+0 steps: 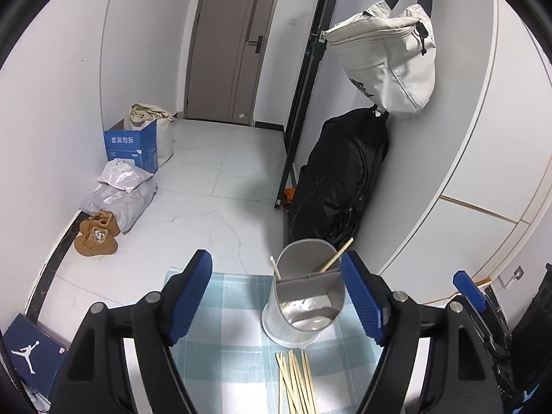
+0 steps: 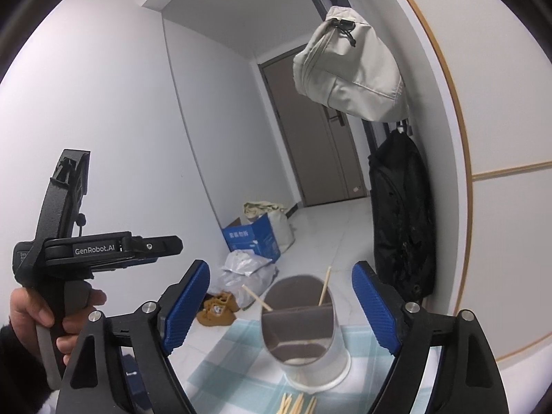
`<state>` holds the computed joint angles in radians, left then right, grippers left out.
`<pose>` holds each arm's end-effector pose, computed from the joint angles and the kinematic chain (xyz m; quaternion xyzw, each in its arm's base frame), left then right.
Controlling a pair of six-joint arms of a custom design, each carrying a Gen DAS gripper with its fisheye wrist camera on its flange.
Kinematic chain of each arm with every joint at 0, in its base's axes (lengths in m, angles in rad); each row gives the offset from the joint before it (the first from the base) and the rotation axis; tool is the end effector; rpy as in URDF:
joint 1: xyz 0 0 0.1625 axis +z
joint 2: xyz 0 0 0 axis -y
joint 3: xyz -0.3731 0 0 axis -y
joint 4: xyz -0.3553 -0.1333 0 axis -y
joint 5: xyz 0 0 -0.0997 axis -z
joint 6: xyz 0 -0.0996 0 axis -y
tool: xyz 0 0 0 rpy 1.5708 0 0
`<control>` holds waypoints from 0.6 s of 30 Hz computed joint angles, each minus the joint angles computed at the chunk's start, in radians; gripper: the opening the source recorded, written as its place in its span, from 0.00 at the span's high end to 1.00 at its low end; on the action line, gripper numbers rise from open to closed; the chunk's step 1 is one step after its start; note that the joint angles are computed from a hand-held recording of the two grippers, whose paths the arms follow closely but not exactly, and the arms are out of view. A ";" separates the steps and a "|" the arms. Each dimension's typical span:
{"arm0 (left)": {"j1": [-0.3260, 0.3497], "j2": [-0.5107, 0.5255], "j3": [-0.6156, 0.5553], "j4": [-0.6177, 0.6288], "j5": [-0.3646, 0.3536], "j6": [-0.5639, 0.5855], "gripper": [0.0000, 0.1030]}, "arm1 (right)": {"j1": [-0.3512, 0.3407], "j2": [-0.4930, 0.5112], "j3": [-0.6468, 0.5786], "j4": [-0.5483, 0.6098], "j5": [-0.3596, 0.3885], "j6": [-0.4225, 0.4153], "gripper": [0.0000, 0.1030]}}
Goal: Organize utensils
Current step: 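Withdraw both tools from the holder back toward the chopstick pile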
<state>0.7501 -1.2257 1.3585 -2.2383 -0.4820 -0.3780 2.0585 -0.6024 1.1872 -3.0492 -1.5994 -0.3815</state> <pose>-0.2789 -0.5627 0.4776 0.0477 0.8350 -0.4684 0.2850 0.4638 -0.5959 0.1931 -0.3741 0.8205 -0.4321 0.0101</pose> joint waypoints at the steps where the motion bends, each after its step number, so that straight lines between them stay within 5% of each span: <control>1: -0.003 -0.007 0.010 0.013 0.006 -0.011 0.28 | 0.001 -0.009 0.020 -0.009 -0.003 0.001 0.12; 4: -0.014 -0.030 0.044 0.084 0.035 -0.081 0.28 | 0.002 -0.030 0.070 -0.042 -0.009 0.001 0.03; 18: 0.015 -0.096 0.192 0.282 -0.013 -0.296 0.26 | -0.013 -0.071 0.212 -0.079 -0.124 0.019 0.00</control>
<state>0.7649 -1.3212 1.5502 -1.9566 -0.4949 -0.6739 2.0458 -0.6737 1.3989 -3.1280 -1.7236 -0.3623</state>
